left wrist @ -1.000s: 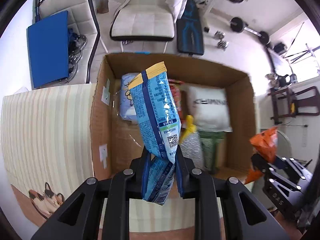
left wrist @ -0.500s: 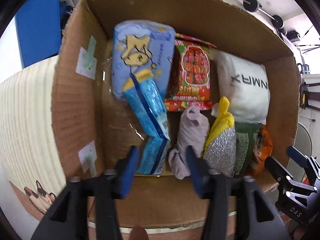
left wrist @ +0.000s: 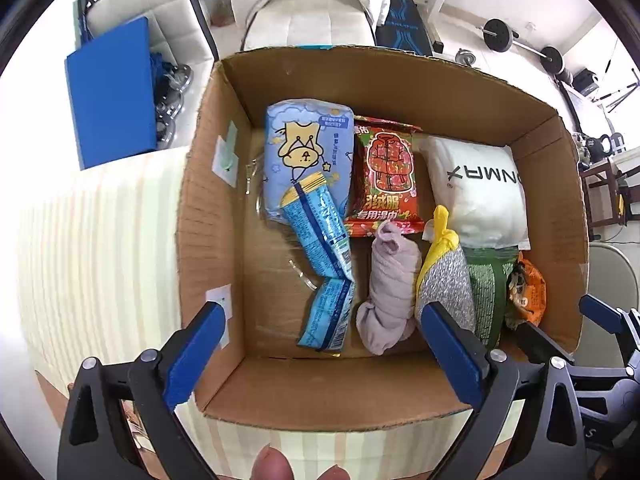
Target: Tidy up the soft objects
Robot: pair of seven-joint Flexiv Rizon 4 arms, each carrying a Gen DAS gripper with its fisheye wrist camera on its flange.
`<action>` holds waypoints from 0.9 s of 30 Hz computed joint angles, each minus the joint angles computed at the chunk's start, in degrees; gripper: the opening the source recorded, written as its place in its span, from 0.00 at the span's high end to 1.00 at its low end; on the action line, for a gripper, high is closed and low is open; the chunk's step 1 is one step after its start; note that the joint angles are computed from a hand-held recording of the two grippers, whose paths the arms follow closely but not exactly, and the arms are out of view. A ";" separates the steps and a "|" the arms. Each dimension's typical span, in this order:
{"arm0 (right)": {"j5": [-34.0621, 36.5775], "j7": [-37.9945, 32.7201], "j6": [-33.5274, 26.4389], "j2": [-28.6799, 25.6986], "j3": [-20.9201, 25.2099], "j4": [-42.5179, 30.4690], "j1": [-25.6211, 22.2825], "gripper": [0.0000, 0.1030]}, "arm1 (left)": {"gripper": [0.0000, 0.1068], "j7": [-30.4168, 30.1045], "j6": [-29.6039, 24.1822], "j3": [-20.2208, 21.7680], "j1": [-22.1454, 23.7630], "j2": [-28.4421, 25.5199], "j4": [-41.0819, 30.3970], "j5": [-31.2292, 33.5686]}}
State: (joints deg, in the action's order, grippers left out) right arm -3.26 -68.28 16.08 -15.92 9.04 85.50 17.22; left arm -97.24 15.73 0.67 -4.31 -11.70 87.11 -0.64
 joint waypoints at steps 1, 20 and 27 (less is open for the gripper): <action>0.05 0.16 0.21 0.27 0.05 0.49 -0.02 0.00 | 0.06 -0.05 -0.07 0.02 0.06 0.07 -0.16 -0.09; 1.12 2.09 4.69 12.63 0.80 8.15 -1.68 0.00 | 0.05 -4.73 4.30 -0.81 -1.71 13.35 5.44 5.50; 2.10 1.65 5.59 22.78 1.57 10.83 -1.89 0.00 | 0.05 -6.10 2.53 -3.26 -1.78 22.11 5.61 9.08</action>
